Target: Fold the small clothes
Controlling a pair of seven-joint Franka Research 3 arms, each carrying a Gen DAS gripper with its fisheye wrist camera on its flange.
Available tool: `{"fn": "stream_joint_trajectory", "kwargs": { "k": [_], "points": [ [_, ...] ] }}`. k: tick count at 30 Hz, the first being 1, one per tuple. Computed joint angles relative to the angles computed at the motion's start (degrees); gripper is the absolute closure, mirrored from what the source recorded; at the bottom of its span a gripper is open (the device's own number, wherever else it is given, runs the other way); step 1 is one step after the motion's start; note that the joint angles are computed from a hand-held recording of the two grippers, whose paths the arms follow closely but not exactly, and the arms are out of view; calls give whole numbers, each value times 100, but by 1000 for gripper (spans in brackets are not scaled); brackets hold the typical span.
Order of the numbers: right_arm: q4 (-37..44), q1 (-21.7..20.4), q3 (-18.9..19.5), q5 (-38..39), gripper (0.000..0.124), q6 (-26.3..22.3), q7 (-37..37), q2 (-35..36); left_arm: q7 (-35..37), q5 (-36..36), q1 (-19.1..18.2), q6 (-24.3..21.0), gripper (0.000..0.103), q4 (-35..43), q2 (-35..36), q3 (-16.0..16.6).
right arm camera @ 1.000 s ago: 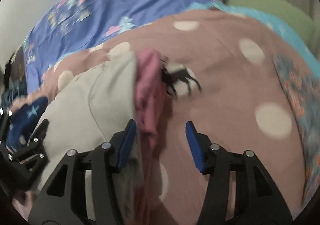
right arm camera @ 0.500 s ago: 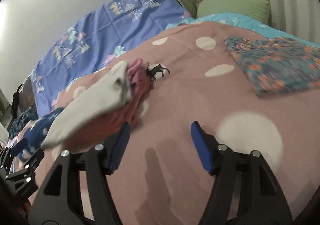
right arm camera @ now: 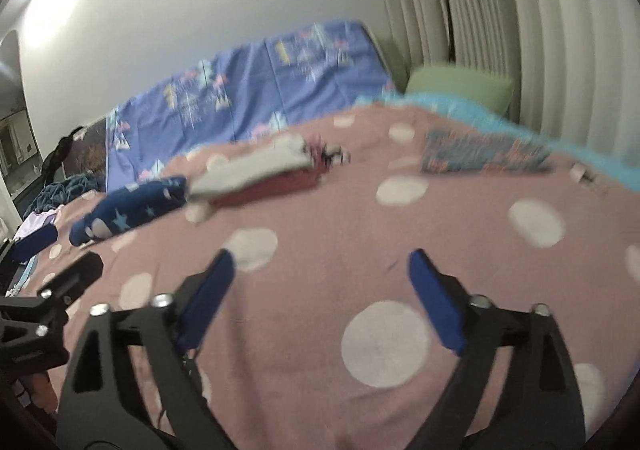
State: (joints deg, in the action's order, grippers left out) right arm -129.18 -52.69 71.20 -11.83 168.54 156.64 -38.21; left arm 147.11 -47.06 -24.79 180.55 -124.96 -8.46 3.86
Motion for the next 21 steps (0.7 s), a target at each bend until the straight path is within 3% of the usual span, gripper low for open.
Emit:
{"fn": "stream_joint_trajectory", "kwargs": {
  "k": [4,9,12,16,21],
  "points": [
    [-74,401,-469,-13,23,-407,291,-1009,-241,-110,-259,326,1,-413,-575,202],
    [-157,814,-752,4,23,-172,255,-1059,-1003,514,294,221,1,-802,-953,-141],
    [28,1007,-755,-43,23,-482,78,-789,-1674,1093,965,-30,1,-959,-975,-583],
    [280,1059,-644,-248,23,-909,21,-663,-1809,1198,625,-338,1,-1102,-1102,-162],
    [449,1018,-544,-441,23,-1132,51,-720,-2033,1482,324,-278,1,-1205,-1168,142]
  ]
}}
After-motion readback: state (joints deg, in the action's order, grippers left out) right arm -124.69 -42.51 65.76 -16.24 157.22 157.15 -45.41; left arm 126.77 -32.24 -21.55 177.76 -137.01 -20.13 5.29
